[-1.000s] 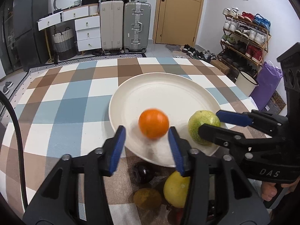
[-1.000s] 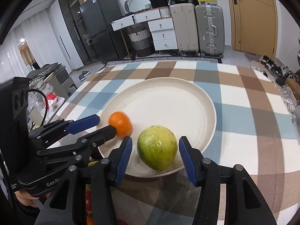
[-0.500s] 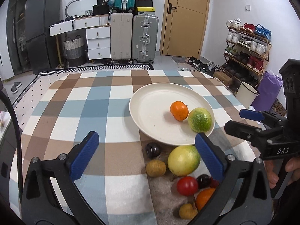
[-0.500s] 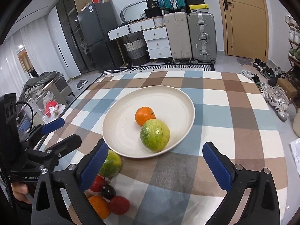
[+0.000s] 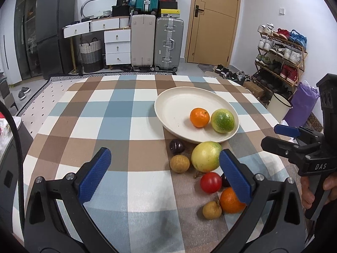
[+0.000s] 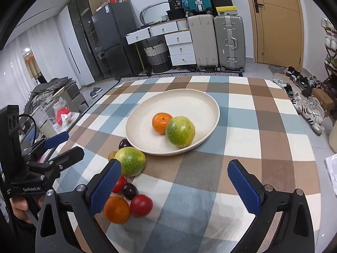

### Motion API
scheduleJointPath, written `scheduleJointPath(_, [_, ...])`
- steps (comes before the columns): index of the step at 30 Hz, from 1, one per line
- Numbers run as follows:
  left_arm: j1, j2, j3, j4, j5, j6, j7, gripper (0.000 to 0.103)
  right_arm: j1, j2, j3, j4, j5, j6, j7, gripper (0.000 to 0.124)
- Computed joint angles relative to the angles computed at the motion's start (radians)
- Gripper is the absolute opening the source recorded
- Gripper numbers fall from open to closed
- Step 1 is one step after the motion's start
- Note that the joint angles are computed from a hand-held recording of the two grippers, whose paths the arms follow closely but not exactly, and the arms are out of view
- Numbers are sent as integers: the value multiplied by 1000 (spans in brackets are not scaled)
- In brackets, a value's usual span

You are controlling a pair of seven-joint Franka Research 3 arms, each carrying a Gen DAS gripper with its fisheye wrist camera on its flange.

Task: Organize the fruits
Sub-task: 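Withdraw both tools from the plate toward the remaining fruits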

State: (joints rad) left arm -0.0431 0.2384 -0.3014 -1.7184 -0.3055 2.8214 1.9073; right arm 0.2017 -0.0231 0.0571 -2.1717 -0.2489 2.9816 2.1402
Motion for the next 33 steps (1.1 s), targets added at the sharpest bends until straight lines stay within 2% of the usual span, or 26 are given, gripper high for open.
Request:
scheduleJointPath(5, [10, -47, -6, -65, -53, 6, 42, 102, -1, -13, 7, -24, -16, -12, 17, 103])
scheduleJointPath(8, [1, -68, 2, -98, -64, 13, 56, 102, 3, -16, 9, -37, 20, -20, -12, 103])
scheduleJointPath(11, [-7, -77, 9, -113, -81, -2, 75, 102, -2, -21, 15, -49, -11, -31, 8, 103])
scheduleJointPath(20, [-22, -80, 31, -135, -85, -36, 81, 102, 9, -23, 21, -70, 37, -64, -43, 103])
scheduleJointPath(25, [-23, -80, 34, -136, -95, -73, 104, 102, 13, -29, 23, -79, 26, -92, -58, 103])
scheduleJointPath(33, [-33, -69, 42, -116, -67, -174, 132, 102, 22, -33, 26, -84, 39, -131, -104, 103])
